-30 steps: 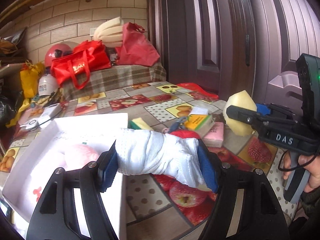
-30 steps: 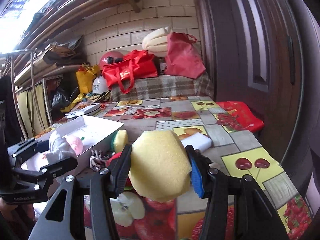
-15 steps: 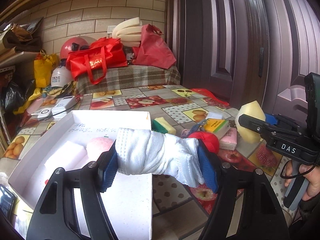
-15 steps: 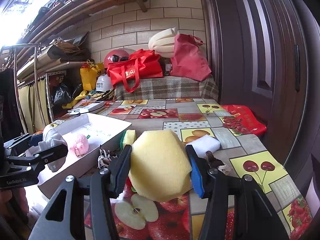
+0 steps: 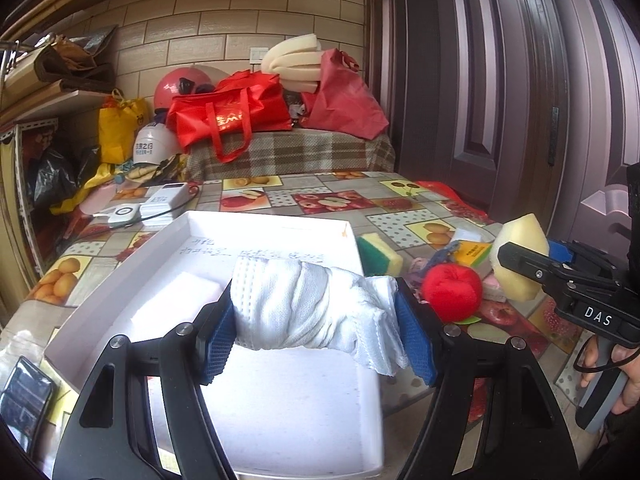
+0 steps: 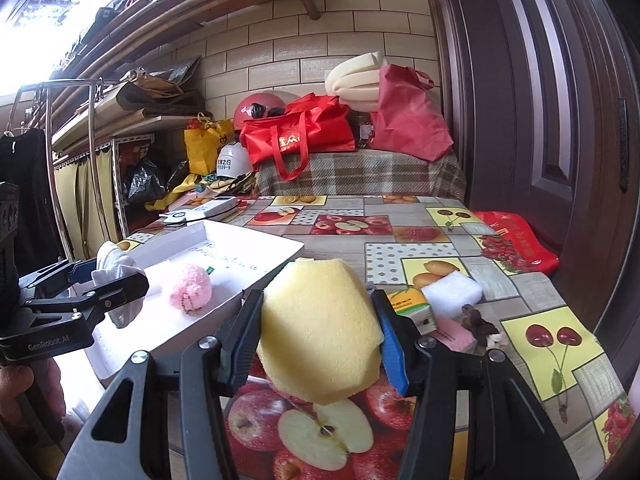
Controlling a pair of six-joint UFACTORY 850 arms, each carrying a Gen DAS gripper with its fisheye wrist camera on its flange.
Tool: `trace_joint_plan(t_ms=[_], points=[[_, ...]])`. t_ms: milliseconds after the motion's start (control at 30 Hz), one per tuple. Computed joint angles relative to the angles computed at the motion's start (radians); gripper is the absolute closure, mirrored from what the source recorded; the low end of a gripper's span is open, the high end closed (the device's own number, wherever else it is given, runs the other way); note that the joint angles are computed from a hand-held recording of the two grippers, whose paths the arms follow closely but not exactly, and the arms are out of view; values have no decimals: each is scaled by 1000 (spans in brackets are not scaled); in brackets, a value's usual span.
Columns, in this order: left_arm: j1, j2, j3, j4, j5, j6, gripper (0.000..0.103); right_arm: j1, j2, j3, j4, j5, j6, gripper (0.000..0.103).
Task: Organize soft objects
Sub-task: 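Carry the white sock over the box while the right gripper carries the yellow sponge there, then open both grippers, dropping the sock and yellow sponge into the box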
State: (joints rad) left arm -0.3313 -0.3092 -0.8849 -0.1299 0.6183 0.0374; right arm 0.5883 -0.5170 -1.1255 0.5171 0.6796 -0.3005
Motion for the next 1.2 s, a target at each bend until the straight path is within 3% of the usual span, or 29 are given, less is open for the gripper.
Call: trace_joint_plan(t_ms=[533,967,1200], points=[[55,3,11,-58,-7,56,31,13,-51,-86,-57,-95,26,49],[105,0,7,-62,-25,47,31,48,-138,-214,-255,-173,160,50],[144,-20,-27,-51,-72,21,31,70,-179,-279,-312,-223,138,49]])
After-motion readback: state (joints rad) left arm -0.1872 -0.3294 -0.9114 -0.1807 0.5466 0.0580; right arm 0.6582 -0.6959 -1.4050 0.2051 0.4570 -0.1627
